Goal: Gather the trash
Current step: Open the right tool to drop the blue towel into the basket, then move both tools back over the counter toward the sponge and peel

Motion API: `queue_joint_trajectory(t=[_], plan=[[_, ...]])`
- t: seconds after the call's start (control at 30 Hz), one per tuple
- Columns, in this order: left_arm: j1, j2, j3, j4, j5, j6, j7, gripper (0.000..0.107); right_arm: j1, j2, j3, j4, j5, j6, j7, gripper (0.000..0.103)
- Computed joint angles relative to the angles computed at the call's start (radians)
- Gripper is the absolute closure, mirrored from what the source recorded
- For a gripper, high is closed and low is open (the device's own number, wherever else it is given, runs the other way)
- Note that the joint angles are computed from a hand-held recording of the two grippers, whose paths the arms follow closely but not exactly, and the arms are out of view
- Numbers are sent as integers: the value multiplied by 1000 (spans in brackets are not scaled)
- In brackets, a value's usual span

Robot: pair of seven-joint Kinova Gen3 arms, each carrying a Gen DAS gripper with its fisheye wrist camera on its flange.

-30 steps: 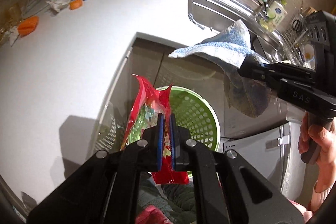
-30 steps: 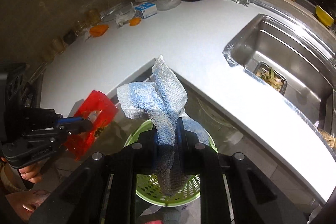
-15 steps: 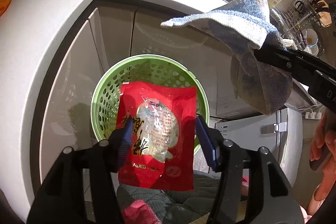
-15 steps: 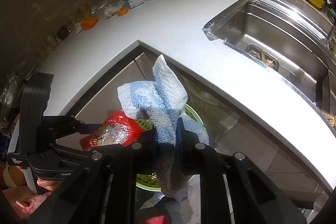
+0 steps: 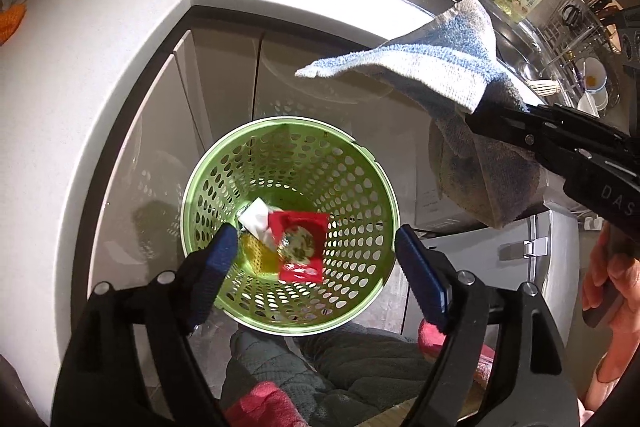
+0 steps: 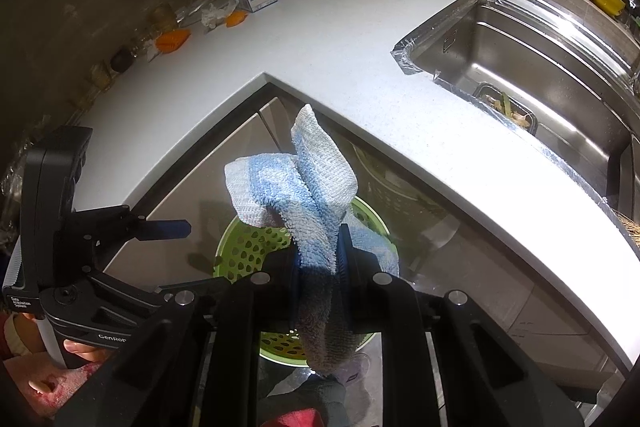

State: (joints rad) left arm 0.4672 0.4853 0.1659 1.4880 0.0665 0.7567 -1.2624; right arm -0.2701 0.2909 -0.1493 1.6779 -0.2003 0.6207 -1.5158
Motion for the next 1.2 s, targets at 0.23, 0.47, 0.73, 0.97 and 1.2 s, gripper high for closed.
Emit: queue_joint_trajectory(t=[0.23,0.47,0.73,0.97,1.2], plan=[[66,-40,-69,-6,-133,27,115,18,-16,28,-6,-8,6,8,1,84],[70,-99,-99,20,-244,28,218,16,-38,84,-17,-20,9,28,5,83],[17,-117,-86,37,-275,26,237,15,-128,137,13,-56,96,61,-64,13],[-38,-125,-78,35,-259,18,179,15,-158,148,29,-128,133,79,-161,2],[-109,-122,-88,-7,-236,6,89,12,-180,182,44,-273,164,105,-242,2]])
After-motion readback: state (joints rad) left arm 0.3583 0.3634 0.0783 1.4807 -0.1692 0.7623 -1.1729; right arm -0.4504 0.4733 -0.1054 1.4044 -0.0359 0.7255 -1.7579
